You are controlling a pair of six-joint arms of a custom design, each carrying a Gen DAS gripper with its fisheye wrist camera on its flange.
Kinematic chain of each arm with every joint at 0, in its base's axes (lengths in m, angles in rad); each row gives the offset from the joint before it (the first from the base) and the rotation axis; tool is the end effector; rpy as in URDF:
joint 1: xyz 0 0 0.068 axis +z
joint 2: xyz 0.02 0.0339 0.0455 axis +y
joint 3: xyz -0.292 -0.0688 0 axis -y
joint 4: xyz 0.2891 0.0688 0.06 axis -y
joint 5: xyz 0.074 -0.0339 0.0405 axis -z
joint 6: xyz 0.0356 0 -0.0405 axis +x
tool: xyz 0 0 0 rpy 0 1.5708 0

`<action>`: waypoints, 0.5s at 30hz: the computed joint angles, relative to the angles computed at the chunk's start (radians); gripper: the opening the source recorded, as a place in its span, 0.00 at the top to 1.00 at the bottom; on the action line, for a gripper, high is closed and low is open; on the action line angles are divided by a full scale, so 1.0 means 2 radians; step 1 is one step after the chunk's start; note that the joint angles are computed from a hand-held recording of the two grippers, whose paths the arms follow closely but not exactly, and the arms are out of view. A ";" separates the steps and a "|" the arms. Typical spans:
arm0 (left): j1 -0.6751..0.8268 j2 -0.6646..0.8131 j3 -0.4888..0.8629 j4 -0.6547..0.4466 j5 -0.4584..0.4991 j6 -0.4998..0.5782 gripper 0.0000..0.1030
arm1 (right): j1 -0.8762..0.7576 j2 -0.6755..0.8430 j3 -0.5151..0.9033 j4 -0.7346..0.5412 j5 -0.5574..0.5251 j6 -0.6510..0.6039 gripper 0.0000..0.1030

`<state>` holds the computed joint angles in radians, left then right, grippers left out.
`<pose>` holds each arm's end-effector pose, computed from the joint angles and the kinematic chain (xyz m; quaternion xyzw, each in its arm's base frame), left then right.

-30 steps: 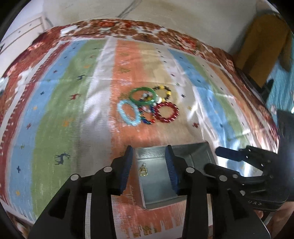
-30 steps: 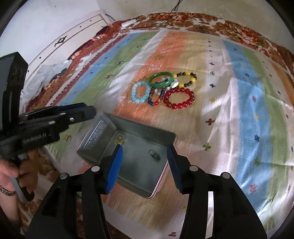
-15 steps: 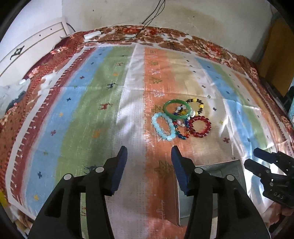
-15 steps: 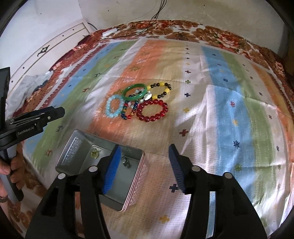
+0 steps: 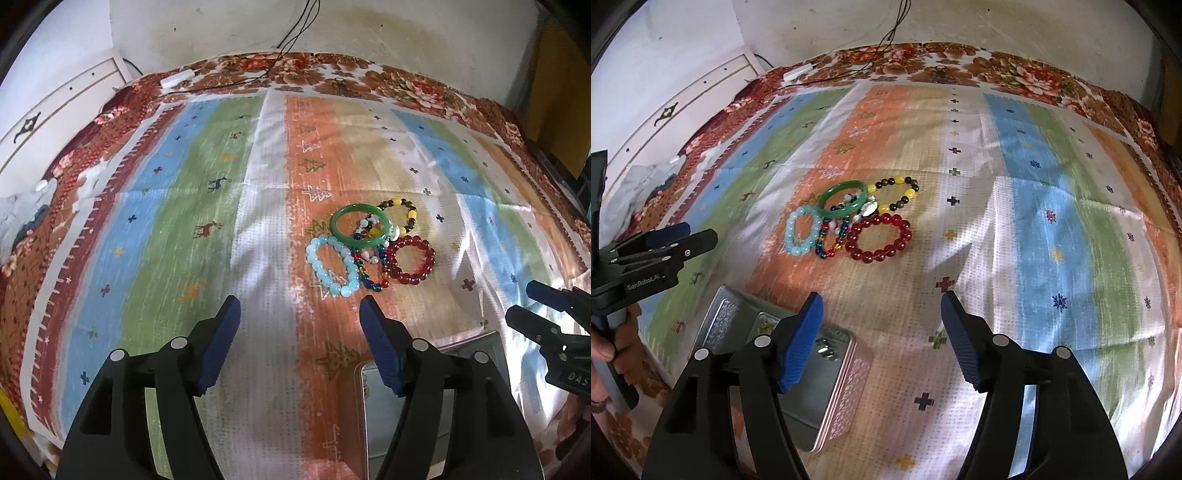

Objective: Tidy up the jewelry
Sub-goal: 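Move both open tools back toward the bracelet pile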

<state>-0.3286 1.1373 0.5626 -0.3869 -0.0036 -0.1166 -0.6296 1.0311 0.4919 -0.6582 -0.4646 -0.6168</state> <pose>0.2228 -0.0758 0.1818 0.1004 0.9487 -0.0645 0.2929 0.1609 -0.0975 0.1685 -0.0366 0.9565 0.0783 0.2787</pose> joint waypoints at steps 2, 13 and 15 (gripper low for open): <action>0.003 0.006 0.001 0.000 0.009 0.001 0.35 | 0.003 0.013 0.002 0.011 0.006 0.008 0.36; 0.007 0.055 0.021 0.019 0.011 0.010 0.34 | 0.019 0.072 0.022 0.047 0.012 0.039 0.36; 0.006 0.068 0.027 0.024 0.009 0.013 0.34 | 0.024 0.081 0.027 0.051 0.014 0.045 0.36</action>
